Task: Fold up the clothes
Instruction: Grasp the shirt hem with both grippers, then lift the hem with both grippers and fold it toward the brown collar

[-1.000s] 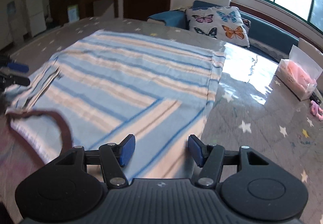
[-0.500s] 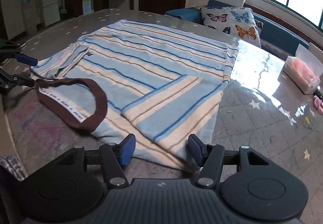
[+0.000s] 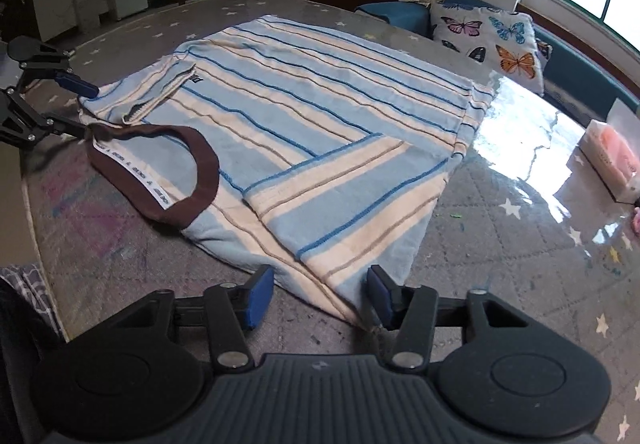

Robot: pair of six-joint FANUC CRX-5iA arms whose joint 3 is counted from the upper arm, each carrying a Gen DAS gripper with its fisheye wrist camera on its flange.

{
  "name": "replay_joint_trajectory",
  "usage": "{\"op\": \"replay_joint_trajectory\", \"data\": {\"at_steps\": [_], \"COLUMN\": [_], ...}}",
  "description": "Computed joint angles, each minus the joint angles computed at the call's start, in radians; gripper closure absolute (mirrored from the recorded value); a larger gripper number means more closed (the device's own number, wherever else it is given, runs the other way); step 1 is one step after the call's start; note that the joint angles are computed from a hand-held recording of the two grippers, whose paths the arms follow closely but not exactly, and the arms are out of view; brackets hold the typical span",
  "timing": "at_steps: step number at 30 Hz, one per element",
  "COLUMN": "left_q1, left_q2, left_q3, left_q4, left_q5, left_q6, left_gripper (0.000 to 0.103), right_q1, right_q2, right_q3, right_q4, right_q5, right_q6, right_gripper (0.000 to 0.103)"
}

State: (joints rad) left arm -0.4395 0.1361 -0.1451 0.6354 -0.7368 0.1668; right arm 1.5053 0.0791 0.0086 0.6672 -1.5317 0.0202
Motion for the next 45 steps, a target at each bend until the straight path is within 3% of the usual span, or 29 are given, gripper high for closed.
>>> {"op": "replay_joint_trajectory", "data": {"at_steps": [5, 9, 10, 11, 14, 18, 27, 31, 39, 45], "left_q1": [0.012, 0.019, 0.018, 0.016, 0.014, 0.010, 0.047, 0.028, -0.041, -0.044], "left_q2": [0.032, 0.067, 0.065, 0.059, 0.036, -0.042, -0.254, -0.292, -0.118, 0.093], "left_q3": [0.051, 0.097, 0.093, 0.081, 0.046, -0.053, -0.245, -0.276, -0.099, 0.174], "left_q4": [-0.008, -0.002, 0.002, 0.007, 0.027, 0.112, 0.301, 0.391, 0.423, 0.277], "left_q5": [-0.078, -0.156, -0.157, -0.144, -0.103, -0.011, 0.073, 0.151, 0.280, 0.254], "left_q6": [-0.014, -0.006, -0.009, -0.010, 0.012, -0.027, -0.029, -0.035, 0.004, 0.187], "left_gripper": [0.057, 0.086, 0.089, 0.095, 0.099, 0.101, 0.101, 0.101, 0.101, 0.101], "right_q1": [-0.003, -0.004, -0.002, 0.001, 0.010, 0.034, 0.144, 0.161, 0.044, -0.096], "right_q2": [-0.009, -0.003, 0.001, 0.007, 0.031, 0.058, 0.153, 0.192, 0.154, 0.112], "right_q3": [-0.012, -0.013, -0.012, -0.010, 0.010, 0.036, 0.191, 0.260, 0.241, 0.206], "right_q4": [0.005, 0.017, 0.023, 0.032, 0.057, 0.109, 0.209, 0.270, 0.343, 0.338], "right_q5": [-0.001, -0.008, -0.009, -0.015, -0.047, -0.094, -0.220, -0.266, -0.216, -0.136], "right_q6": [-0.029, -0.054, -0.059, -0.064, -0.075, -0.088, -0.093, -0.050, 0.099, 0.172], "right_gripper": [0.073, 0.084, 0.089, 0.090, 0.095, 0.097, 0.098, 0.098, 0.098, 0.098]}}
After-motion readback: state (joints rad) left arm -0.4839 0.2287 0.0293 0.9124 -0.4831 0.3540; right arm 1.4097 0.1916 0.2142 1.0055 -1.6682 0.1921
